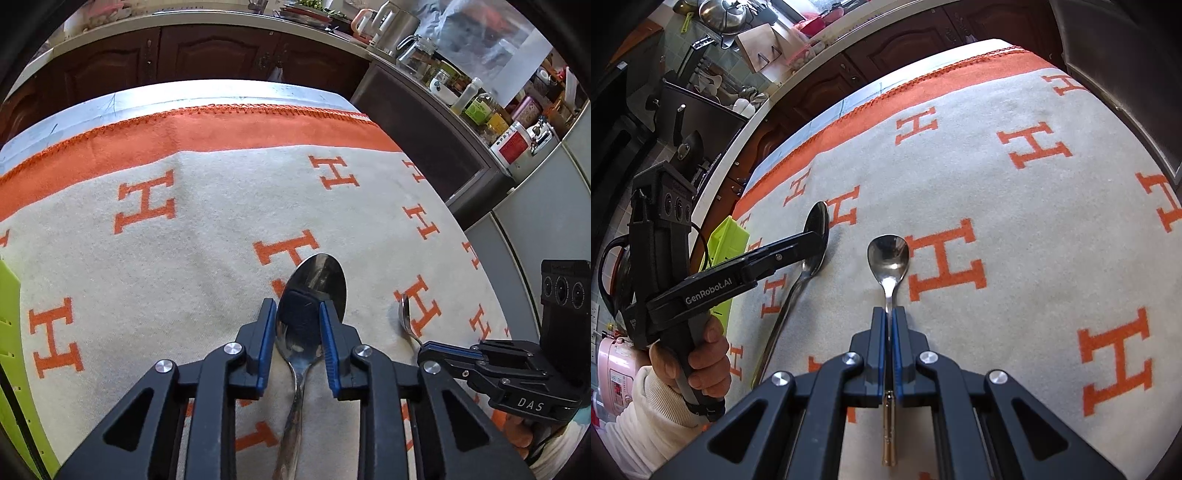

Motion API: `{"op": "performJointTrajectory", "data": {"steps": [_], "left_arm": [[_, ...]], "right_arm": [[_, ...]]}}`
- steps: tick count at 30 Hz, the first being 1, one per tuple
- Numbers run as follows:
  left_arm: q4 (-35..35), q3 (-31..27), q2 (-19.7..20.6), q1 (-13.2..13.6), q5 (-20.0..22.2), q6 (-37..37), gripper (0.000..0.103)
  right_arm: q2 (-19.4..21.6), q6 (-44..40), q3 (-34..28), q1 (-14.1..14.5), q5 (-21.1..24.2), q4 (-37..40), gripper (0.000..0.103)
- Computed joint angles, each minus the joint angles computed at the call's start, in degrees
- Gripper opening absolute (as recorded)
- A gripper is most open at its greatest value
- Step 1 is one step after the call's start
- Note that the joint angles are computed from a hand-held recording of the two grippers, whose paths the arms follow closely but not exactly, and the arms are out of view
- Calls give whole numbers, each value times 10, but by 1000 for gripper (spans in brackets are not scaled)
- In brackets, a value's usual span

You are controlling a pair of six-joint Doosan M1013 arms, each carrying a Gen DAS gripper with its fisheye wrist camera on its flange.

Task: Organize utensils
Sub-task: 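Carry both spoons over the green tray and lower them inside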

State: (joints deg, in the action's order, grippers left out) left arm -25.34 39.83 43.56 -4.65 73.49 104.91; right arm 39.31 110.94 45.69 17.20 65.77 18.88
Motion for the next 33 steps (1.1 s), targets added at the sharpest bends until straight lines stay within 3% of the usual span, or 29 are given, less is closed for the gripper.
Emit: {"op": "performJointTrajectory", "data": {"steps": [3, 10, 16, 26, 33], "left_arm": [[47, 13, -10, -14, -20, 12, 19], [83, 27, -22, -35, -32, 44, 15], [96, 44, -35, -43, -42, 26, 4], [68, 91, -67, -27, -39, -24, 0], [48, 152, -117, -4, -76, -37, 0]], "right_arm": [[0, 0, 1, 1, -1, -2, 4], [-1, 2, 2, 2, -2, -3, 4], [-3, 5, 6, 0, -7, 7, 4], [-11, 1, 17, -1, -8, 29, 4], [-16, -20, 10, 9, -8, 52, 4]]}}
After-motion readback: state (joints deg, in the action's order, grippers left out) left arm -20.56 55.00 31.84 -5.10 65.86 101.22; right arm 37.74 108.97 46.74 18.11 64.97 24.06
